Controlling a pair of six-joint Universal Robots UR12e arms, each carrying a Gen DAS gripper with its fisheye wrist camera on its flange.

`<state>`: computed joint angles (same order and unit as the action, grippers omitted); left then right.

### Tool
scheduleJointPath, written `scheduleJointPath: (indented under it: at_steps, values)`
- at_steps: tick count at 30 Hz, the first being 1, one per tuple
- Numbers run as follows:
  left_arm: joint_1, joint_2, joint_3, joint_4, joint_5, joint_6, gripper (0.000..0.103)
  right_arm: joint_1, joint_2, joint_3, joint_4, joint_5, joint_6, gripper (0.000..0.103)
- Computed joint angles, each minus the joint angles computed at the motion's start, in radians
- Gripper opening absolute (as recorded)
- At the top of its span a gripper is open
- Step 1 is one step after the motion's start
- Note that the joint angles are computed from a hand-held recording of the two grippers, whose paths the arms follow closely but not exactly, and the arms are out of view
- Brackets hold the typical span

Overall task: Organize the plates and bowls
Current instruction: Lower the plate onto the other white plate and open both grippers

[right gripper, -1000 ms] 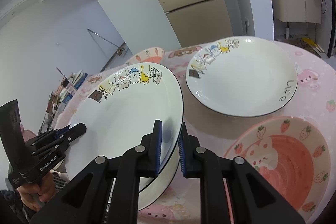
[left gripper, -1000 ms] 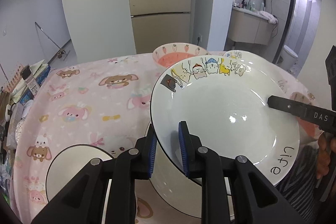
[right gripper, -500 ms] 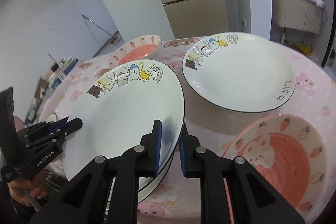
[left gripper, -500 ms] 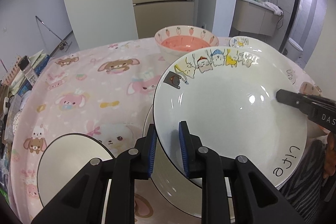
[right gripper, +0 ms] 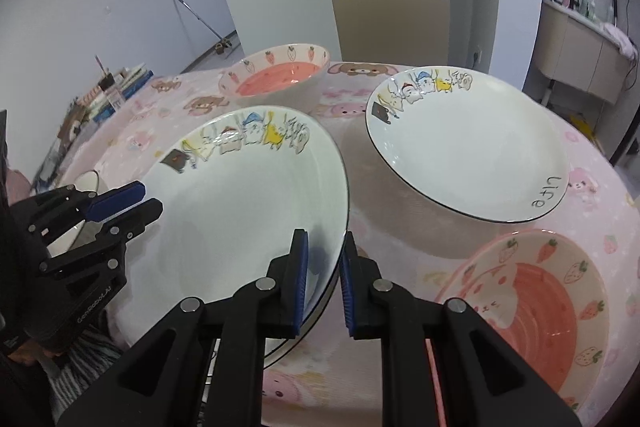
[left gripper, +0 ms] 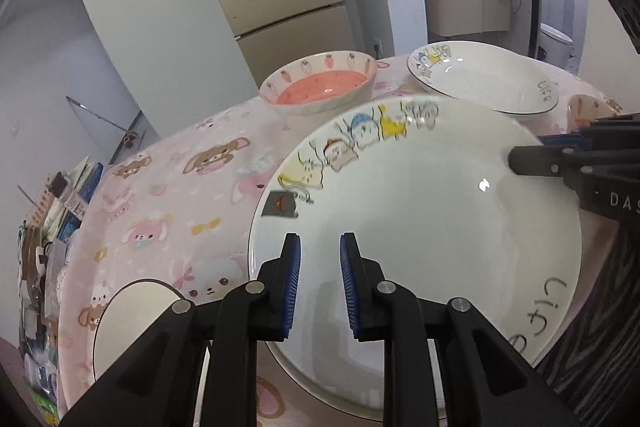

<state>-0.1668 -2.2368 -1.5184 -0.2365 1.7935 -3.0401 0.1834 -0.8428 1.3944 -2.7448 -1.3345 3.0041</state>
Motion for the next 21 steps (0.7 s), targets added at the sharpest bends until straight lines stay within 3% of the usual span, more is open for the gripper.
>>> scheduleJointPath:
  at_steps: [11, 13, 15, 21]
  values:
    - [0.015, 0.006, -0.008, 0.003, -0.057, -0.035, 0.022, 0.014, -0.003, 0.006, -0.014, -0.055, -0.046, 0.013]
    - [0.016, 0.007, -0.010, 0.008, -0.060, -0.033, 0.022, 0.015, -0.002, 0.004, -0.017, -0.056, -0.055, 0.019]
    - [0.018, 0.008, -0.011, 0.009, -0.073, -0.033, 0.022, 0.016, -0.004, 0.009, -0.032, -0.058, -0.057, 0.043]
    - [0.019, 0.011, -0.017, 0.041, -0.077, -0.034, 0.022, 0.015, -0.008, 0.020, -0.082, -0.064, -0.040, 0.080]
